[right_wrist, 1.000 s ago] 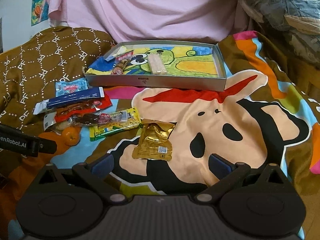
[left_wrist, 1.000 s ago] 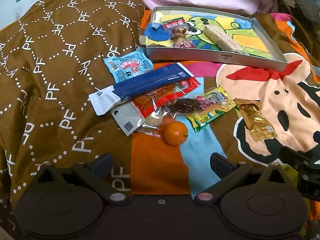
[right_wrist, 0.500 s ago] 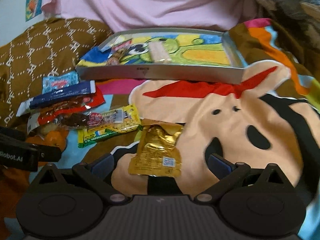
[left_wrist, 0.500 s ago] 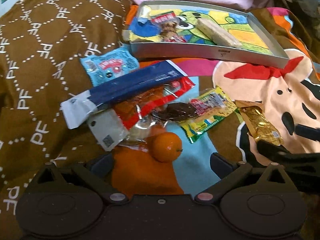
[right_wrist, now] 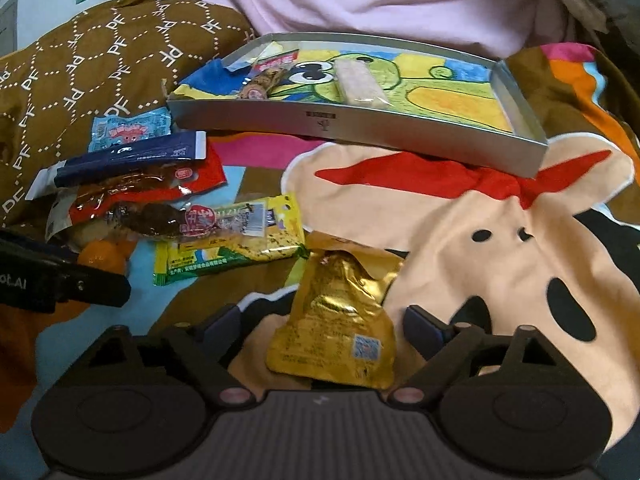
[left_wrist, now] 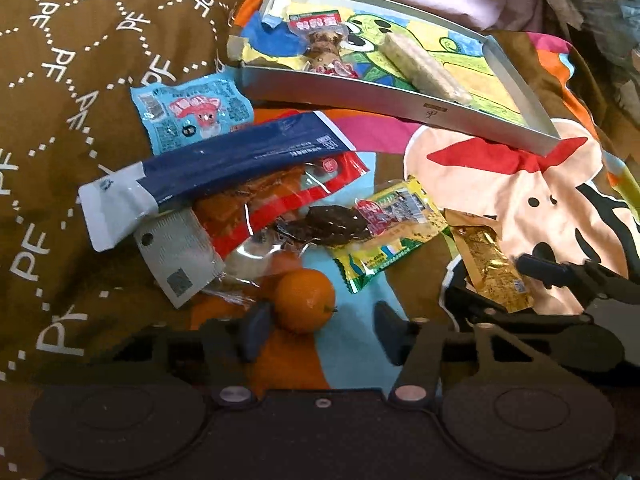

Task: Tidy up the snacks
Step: 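Grasp the gold foil packet with the right tool while the left tool grasps the orange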

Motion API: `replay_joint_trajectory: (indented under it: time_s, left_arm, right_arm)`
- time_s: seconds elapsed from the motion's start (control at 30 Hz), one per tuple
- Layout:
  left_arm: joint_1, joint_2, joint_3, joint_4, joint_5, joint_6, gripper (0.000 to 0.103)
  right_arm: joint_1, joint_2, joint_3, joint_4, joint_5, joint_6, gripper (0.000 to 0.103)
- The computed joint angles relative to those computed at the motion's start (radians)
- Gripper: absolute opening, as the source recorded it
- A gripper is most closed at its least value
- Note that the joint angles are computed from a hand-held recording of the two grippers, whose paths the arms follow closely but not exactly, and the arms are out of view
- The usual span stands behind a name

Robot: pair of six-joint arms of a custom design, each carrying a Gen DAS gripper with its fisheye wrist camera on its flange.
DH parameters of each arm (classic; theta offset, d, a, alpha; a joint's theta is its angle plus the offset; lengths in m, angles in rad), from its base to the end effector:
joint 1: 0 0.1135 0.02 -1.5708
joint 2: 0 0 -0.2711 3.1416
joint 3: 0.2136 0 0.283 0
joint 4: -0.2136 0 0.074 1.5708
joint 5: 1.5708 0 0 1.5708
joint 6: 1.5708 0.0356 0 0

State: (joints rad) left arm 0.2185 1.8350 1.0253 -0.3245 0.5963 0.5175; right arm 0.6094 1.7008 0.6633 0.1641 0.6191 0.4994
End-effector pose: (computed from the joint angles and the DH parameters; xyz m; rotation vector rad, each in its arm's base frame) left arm 0.3643 0.0604 0.1226 0.5369 2.4288 -0.5135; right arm 0.2689 0.1625 0.0957 0.1367 2.2470 -0.1801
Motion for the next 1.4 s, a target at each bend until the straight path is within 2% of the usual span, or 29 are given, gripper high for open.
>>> replay_joint_trajectory:
  time_s: [0.23, 0.3, 0.53, 0.63, 0.8, 1.07, 1.4]
  left_arm:
    - [-0.002, 0.015, 0.021, -0.009, -0.002, -0.008, 0.044]
    - [-0.007, 0.021, 0.026, -0.007, -0.013, -0.011, 0.038]
    - [-0.014, 0.023, 0.024, 0.007, -0.025, -0.009, 0.038]
    - [-0.018, 0.020, 0.020, 0.014, -0.028, -0.009, 0.037]
    - [-0.017, 0.023, 0.023, 0.013, -0.028, -0.003, 0.037]
    - [-0.017, 0.022, 0.020, 0.018, -0.027, 0.004, 0.037]
    - [-0.014, 0.011, 0.005, 0.032, -0.022, 0.024, 0.036]
  right_arm:
    - [-0.063, 0.010, 0.016, 0.018, -0.090, 0.040, 0.086]
    - [-0.076, 0.016, 0.023, 0.020, -0.097, 0.046, 0.082]
    - [-0.052, 0.031, 0.046, -0.022, -0.031, 0.060, 0.056]
    - [-0.043, 0.021, 0.038, -0.027, -0.028, 0.069, 0.052]
    - [-0.013, 0.000, 0.020, -0.018, -0.037, 0.070, 0.052]
    - [-0.027, 0.004, 0.022, -0.013, -0.066, 0.070, 0.058]
    - [-0.005, 0.001, 0.024, -0.027, -0.038, 0.078, 0.048]
